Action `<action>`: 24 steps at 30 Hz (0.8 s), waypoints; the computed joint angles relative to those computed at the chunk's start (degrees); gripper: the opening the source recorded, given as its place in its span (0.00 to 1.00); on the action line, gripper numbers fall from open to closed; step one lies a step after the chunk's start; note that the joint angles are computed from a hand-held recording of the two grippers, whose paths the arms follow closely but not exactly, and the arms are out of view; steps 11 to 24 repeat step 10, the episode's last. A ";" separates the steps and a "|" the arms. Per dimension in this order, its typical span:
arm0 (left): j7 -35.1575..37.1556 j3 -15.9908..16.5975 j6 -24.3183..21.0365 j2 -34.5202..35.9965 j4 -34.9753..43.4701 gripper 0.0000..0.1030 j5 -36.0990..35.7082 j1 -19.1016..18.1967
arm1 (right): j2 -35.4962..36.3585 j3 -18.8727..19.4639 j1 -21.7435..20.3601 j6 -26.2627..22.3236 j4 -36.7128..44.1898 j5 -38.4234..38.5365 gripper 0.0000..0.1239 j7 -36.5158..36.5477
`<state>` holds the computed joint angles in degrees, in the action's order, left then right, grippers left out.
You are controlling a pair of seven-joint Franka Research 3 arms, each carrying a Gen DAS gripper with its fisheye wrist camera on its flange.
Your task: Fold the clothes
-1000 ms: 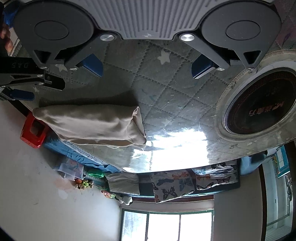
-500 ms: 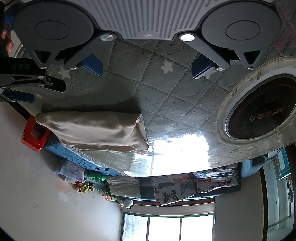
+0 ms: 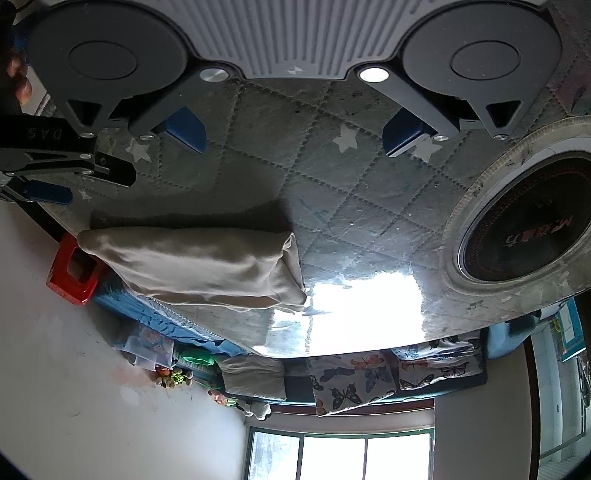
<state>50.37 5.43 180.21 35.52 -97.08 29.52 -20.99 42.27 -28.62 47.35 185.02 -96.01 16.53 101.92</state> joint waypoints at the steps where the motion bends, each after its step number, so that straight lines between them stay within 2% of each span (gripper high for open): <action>1: -0.01 0.06 -0.13 0.01 0.05 1.00 -0.02 -0.09 | -0.03 0.04 -0.03 0.05 -0.06 0.03 0.83 -0.01; 24: -0.19 0.25 -1.12 0.19 0.69 1.00 0.78 -0.41 | -0.25 1.17 -0.80 0.57 -0.08 0.51 0.83 -0.73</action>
